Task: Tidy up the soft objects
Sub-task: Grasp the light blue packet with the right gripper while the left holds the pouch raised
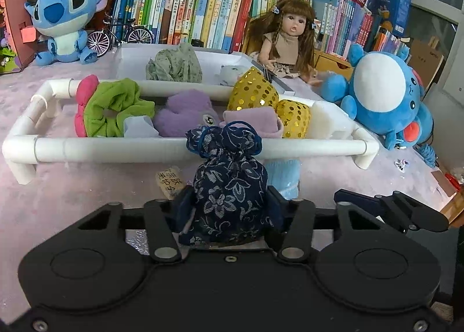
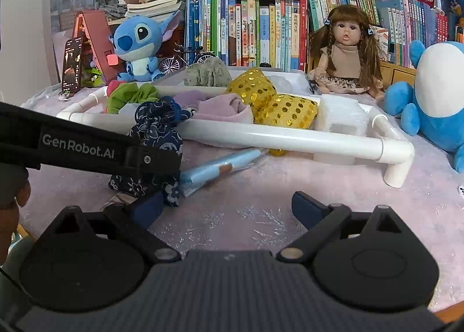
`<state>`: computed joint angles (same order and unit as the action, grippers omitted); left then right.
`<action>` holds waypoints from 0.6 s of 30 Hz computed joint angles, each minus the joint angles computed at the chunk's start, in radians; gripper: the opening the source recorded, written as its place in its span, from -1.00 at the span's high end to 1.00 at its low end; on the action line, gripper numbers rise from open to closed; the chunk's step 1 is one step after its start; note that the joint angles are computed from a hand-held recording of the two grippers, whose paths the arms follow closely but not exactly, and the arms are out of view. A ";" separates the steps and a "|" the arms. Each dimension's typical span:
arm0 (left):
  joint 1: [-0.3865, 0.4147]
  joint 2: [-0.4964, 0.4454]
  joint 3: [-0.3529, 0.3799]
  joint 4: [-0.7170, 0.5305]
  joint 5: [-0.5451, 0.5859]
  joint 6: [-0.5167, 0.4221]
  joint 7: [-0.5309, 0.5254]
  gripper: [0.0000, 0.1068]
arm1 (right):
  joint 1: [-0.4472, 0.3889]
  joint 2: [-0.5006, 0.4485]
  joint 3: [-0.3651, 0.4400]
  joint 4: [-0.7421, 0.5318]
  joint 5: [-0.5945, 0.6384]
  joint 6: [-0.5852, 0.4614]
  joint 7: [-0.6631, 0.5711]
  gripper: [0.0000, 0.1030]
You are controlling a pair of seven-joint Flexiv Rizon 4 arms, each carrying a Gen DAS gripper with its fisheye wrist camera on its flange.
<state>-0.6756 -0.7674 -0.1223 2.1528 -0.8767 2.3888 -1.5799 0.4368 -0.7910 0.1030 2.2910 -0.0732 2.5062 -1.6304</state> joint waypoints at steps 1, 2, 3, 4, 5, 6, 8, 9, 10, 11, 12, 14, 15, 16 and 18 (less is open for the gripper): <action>0.000 0.001 0.001 0.003 0.003 0.004 -0.002 0.13 | 0.000 0.000 0.001 0.000 0.000 0.001 0.001 -0.93; 0.001 0.003 0.001 0.008 0.008 0.008 -0.004 0.15 | -0.001 -0.002 0.002 -0.001 -0.001 0.004 0.001 -0.93; 0.000 0.005 0.002 0.011 0.009 0.014 -0.005 0.15 | -0.001 -0.001 0.003 -0.002 -0.002 0.005 0.002 -0.93; -0.002 0.007 0.004 0.015 0.009 0.020 -0.004 0.15 | -0.003 -0.002 0.004 -0.003 -0.005 0.007 0.003 -0.93; -0.004 0.010 0.005 0.018 0.006 0.026 -0.001 0.15 | -0.003 -0.003 0.004 -0.004 -0.006 0.007 0.004 -0.93; -0.007 0.013 0.006 0.022 0.001 0.031 0.004 0.16 | -0.005 -0.004 0.006 -0.005 -0.009 0.008 0.006 -0.93; -0.007 0.020 0.004 0.031 -0.006 0.041 0.005 0.16 | -0.010 -0.005 0.009 -0.006 -0.017 0.008 0.012 -0.93; -0.006 0.024 0.002 0.035 -0.009 0.045 0.005 0.16 | -0.011 -0.005 0.009 -0.006 -0.018 0.010 0.014 -0.93; -0.005 0.027 0.001 0.042 -0.010 0.052 0.002 0.16 | -0.010 -0.005 0.009 -0.008 -0.019 0.009 0.015 -0.93; -0.006 0.031 0.000 0.048 -0.015 0.058 0.002 0.16 | -0.005 -0.005 0.007 -0.010 -0.014 0.009 0.014 -0.93; -0.004 0.035 -0.001 0.055 -0.017 0.064 -0.001 0.16 | 0.002 -0.006 0.004 -0.013 -0.005 0.008 0.012 -0.93; 0.003 0.045 -0.006 0.070 -0.017 0.073 -0.014 0.16 | 0.006 -0.006 0.003 -0.019 0.002 0.007 0.015 -0.93; 0.006 0.049 -0.009 0.077 -0.017 0.076 -0.023 0.16 | 0.007 -0.007 0.004 -0.022 0.006 0.007 0.019 -0.92; 0.010 0.055 -0.011 0.086 -0.015 0.080 -0.034 0.15 | 0.008 -0.007 0.006 -0.026 0.012 0.005 0.027 -0.92; 0.012 0.061 -0.012 0.097 -0.022 0.087 -0.049 0.15 | 0.003 -0.007 0.010 -0.033 0.010 -0.003 0.045 -0.91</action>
<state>-0.6637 -0.7067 -0.1344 2.2497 -0.8984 2.4756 -1.6286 0.4402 -0.7980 0.1128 2.2585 -0.0635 2.5031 -1.5853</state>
